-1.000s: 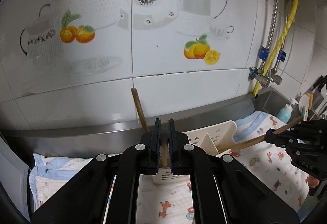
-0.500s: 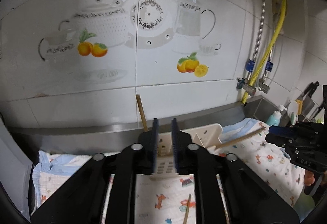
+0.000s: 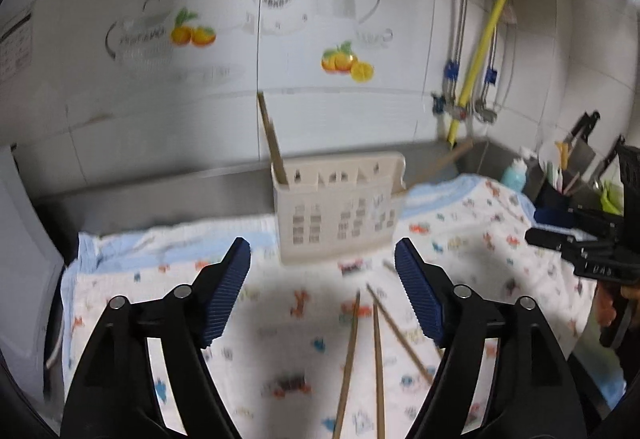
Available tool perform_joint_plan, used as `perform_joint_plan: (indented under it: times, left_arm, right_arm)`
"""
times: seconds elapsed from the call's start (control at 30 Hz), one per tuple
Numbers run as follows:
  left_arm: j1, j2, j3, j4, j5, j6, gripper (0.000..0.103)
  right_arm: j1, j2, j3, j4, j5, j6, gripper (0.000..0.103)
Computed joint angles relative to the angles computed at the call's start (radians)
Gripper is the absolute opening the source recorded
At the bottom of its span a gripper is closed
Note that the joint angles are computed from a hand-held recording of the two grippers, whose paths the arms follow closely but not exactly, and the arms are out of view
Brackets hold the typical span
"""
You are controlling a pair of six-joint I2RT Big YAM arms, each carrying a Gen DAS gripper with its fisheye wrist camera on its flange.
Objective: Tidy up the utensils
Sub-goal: 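Move both open tools back over the remaining chopsticks on the cloth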
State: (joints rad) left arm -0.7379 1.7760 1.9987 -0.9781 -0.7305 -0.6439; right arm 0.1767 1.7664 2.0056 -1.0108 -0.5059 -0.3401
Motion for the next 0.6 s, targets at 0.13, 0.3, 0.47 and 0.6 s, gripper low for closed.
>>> perform_joint_plan:
  times: [0.13, 0.3, 0.47, 0.6]
  left_arm:
    - [-0.025, -0.019, -0.088, -0.017, 0.01, -0.051, 0.088]
    - [-0.043, -0.033, -0.172, -0.04, 0.045, -0.132, 0.091]
    - [-0.056, -0.059, -0.242, -0.03, 0.045, -0.205, 0.095]
    - [-0.062, -0.072, -0.275, -0.035, 0.042, -0.246, 0.095]
  right_arm:
    - [-0.017, -0.049, -0.117, 0.038, -0.002, -0.018, 0.062]
    - [-0.026, -0.092, -0.232, 0.073, 0.006, -0.066, 0.073]
    - [-0.026, -0.106, -0.307, 0.098, 0.014, -0.095, 0.074]
    - [-0.02, -0.102, -0.338, 0.105, 0.016, -0.118, 0.075]
